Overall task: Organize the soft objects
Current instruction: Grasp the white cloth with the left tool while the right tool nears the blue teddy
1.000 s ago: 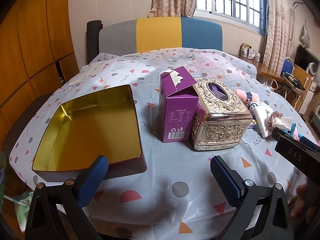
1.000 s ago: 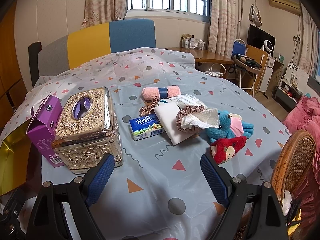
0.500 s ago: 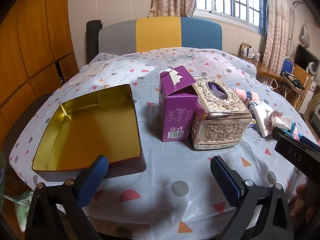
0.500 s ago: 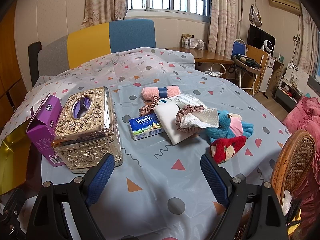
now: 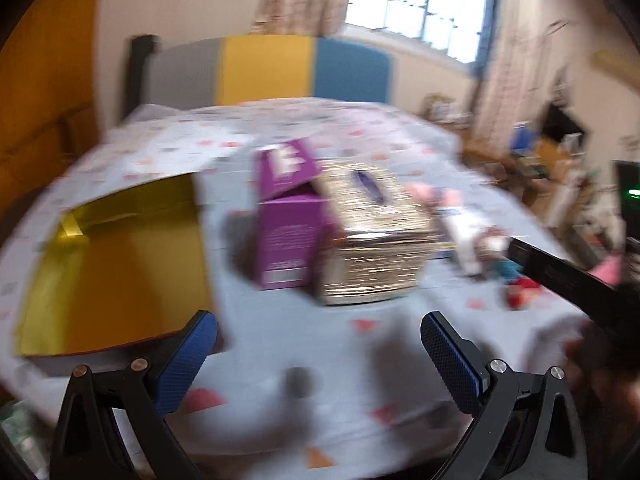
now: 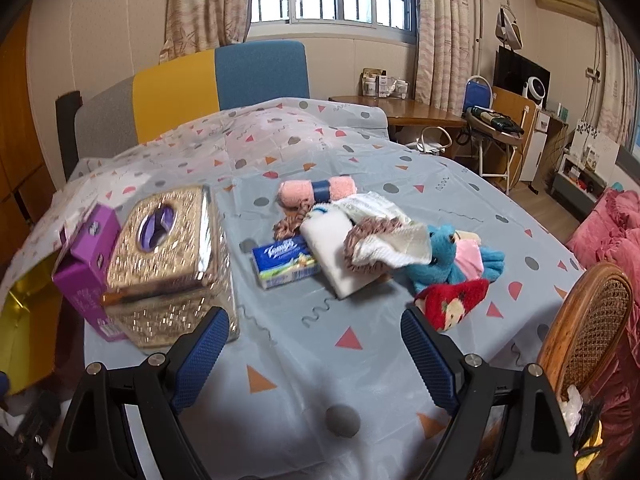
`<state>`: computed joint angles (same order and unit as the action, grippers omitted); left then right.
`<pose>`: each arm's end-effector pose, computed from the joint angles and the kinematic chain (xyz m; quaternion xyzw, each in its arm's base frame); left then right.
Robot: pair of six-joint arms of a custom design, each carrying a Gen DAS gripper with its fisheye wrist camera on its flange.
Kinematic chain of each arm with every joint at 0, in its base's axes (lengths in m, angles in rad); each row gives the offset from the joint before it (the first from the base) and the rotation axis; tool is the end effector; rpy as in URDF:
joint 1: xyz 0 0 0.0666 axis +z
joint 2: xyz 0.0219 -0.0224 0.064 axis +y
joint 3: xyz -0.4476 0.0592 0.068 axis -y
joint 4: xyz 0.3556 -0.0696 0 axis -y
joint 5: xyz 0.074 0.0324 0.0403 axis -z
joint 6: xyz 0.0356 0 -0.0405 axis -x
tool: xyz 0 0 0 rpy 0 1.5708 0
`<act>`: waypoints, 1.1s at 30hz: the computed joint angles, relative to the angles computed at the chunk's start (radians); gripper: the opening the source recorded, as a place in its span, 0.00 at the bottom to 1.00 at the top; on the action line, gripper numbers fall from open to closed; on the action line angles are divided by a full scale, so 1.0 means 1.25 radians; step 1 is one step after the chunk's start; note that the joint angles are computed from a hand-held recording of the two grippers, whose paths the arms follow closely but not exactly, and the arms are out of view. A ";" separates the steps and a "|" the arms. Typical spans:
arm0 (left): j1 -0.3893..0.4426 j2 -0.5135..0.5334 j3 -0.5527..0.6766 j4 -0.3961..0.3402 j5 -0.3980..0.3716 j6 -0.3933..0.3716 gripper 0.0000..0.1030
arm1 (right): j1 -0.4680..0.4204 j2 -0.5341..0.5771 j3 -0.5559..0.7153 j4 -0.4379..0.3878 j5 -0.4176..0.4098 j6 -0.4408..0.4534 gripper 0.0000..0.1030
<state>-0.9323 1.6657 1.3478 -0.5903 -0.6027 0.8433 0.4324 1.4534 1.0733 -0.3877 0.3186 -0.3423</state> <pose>0.3337 -0.4164 0.3770 -0.0563 0.9064 -0.0638 0.4137 0.4086 0.1758 0.3761 0.0210 0.9107 0.0106 0.4124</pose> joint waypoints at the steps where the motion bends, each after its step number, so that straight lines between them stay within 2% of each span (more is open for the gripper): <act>1: 0.000 0.004 0.009 0.006 0.012 -0.026 1.00 | -0.016 -0.005 0.005 -0.001 -0.012 0.003 0.87; 5: -0.001 0.037 0.063 0.057 0.080 -0.166 1.00 | -0.109 -0.030 0.021 -0.018 -0.094 0.001 0.87; 9: 0.011 0.103 0.161 0.047 0.187 -0.259 1.00 | -0.232 -0.051 0.030 -0.048 -0.193 -0.041 0.87; 13: 0.025 0.171 0.267 0.014 0.297 -0.297 1.00 | -0.318 -0.065 0.025 -0.056 -0.232 -0.055 0.87; 17: 0.031 0.257 0.406 -0.072 0.337 -0.326 1.00 | -0.378 -0.074 0.008 -0.045 -0.256 -0.055 0.87; 19: 0.041 0.295 0.467 -0.105 0.379 -0.324 1.00 | -0.396 -0.071 0.006 -0.041 -0.272 -0.055 0.87; 21: 0.047 0.325 0.520 -0.138 0.383 -0.334 1.00 | -0.407 -0.065 0.004 -0.036 -0.294 -0.051 0.87; 25: 0.057 0.406 0.673 -0.244 0.356 -0.394 1.00 | -0.418 -0.047 0.006 -0.034 -0.329 -0.028 0.87; 27: 0.055 0.446 0.742 -0.288 0.328 -0.456 1.00 | -0.423 -0.034 0.012 -0.037 -0.336 -0.012 0.87; 30: 0.057 0.504 0.820 -0.347 0.321 -0.546 1.00 | -0.428 -0.017 0.023 -0.044 -0.350 0.003 0.87; 33: 0.055 0.558 0.893 -0.378 0.272 -0.614 0.95 | -0.437 -0.001 0.034 -0.048 -0.364 0.008 0.87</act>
<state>-0.8636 2.3631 2.4641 -1.0633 -0.2621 0.0758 -0.1143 1.4523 1.1152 -0.4474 -0.1365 -0.3320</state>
